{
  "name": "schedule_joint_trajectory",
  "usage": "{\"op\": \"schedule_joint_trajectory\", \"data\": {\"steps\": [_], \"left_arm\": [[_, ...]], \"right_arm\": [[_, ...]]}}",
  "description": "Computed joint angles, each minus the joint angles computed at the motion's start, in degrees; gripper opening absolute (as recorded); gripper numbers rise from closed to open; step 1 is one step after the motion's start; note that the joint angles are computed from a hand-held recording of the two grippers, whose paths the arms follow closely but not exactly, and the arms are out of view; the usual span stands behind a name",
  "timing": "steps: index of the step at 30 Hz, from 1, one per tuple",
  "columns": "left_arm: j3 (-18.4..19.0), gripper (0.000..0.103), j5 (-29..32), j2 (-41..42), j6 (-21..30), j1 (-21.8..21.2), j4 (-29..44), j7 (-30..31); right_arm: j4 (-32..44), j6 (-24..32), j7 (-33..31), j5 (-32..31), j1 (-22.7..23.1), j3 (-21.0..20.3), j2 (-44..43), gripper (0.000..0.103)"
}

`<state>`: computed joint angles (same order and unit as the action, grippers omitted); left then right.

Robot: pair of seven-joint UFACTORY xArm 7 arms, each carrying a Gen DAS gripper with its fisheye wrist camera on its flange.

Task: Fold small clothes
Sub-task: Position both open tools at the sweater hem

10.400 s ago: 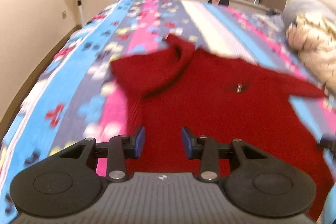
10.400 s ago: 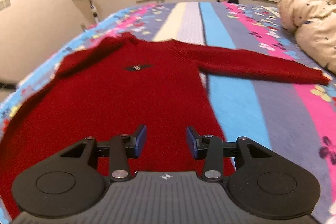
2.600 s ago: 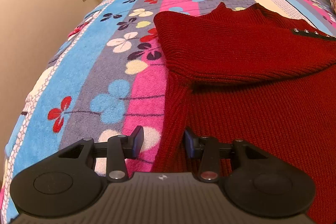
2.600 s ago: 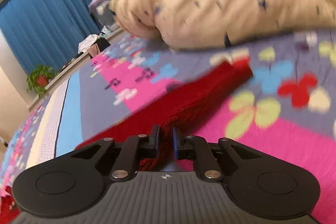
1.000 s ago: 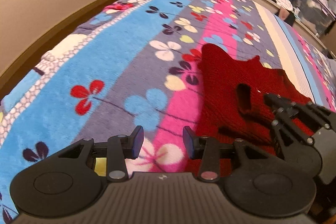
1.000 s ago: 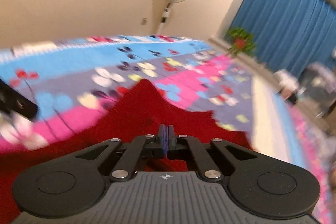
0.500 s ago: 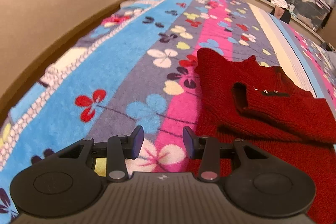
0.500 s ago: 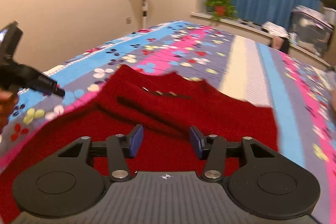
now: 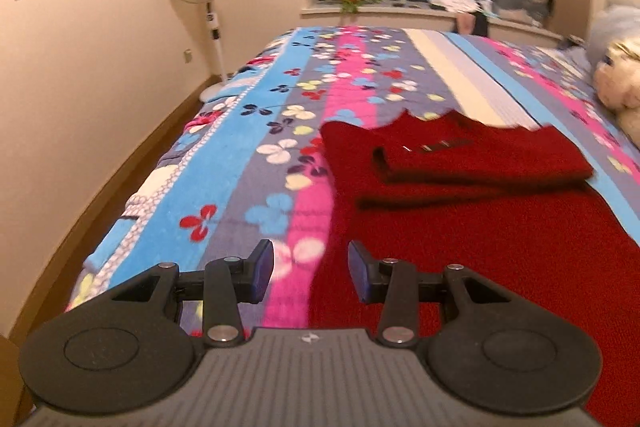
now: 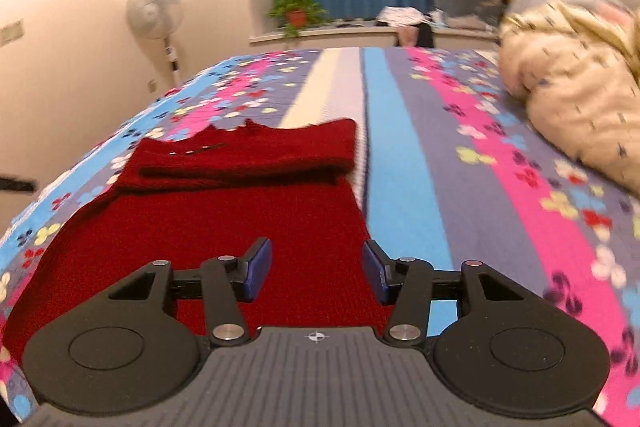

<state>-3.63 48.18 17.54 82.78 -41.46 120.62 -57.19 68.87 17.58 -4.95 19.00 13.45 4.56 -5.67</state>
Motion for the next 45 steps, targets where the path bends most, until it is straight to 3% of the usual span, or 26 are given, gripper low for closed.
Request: {"op": "schedule_joint_trajectory", "data": {"steps": [4,8,10,12,14,16,19,21,35,41,43,44,45], "left_arm": [[-3.15,0.051,0.35,-6.09,0.65,-2.19,-8.43,-3.82],[-7.13,0.054,-1.53,-10.75,-0.27,-1.07,-19.05,-9.23],[-8.42,0.054,-6.49,-10.37,2.47,0.33,-19.54,-9.99],[-8.76,0.054,-9.76,-10.88,1.68,1.86,-20.42,-10.71],[-9.04,0.060,-10.26,-11.35,1.24,2.82,-21.34,-11.46],[-9.20,0.077,-11.19,-11.08,2.20,3.57,-21.32,-12.18],[-8.80,0.079,-19.12,-11.87,-0.89,6.27,-23.38,-11.57],[-9.27,0.080,-23.80,-12.02,-1.66,8.25,-24.42,-10.60],[-9.47,0.079,-20.13,-11.24,1.56,6.46,-22.65,-9.89],[-9.58,0.067,-20.35,-11.45,0.26,6.70,-23.27,-8.83],[-9.67,0.042,-20.07,-11.90,-1.15,6.73,-23.97,-8.74],[-9.88,0.037,-18.87,-11.41,-0.31,6.39,-23.23,-8.40],[-10.03,0.022,-17.43,-10.81,0.73,5.93,-22.40,-7.58]], "right_arm": [[-3.46,1.90,4.87,-1.87,-1.07,0.08,-0.94,0.052],[-4.04,3.80,6.14,-1.66,-1.52,-0.66,-1.08,0.052],[-4.14,5.83,8.46,-2.71,-2.15,-0.63,-1.01,0.052],[-3.72,8.27,9.57,-3.23,-2.39,-0.61,-0.62,0.053],[-2.78,10.99,10.63,-5.16,-2.64,-0.26,0.26,0.062],[-1.18,15.88,11.35,-7.93,-2.81,0.14,1.57,0.072],[-0.53,18.74,14.84,-13.53,-3.07,0.78,2.76,0.072],[-0.39,18.83,15.00,-13.75,-3.05,0.72,3.09,0.072],[-0.18,19.17,16.30,-15.29,-3.36,0.51,3.59,0.073],[0.48,19.75,17.44,-18.22,-3.03,0.91,4.21,0.074],[0.60,19.82,17.63,-18.31,-2.94,0.91,4.28,0.073],[0.58,19.68,16.98,-17.37,-2.93,0.82,4.24,0.070],[0.46,19.26,15.75,-15.73,-2.90,0.73,4.12,0.066]]}}
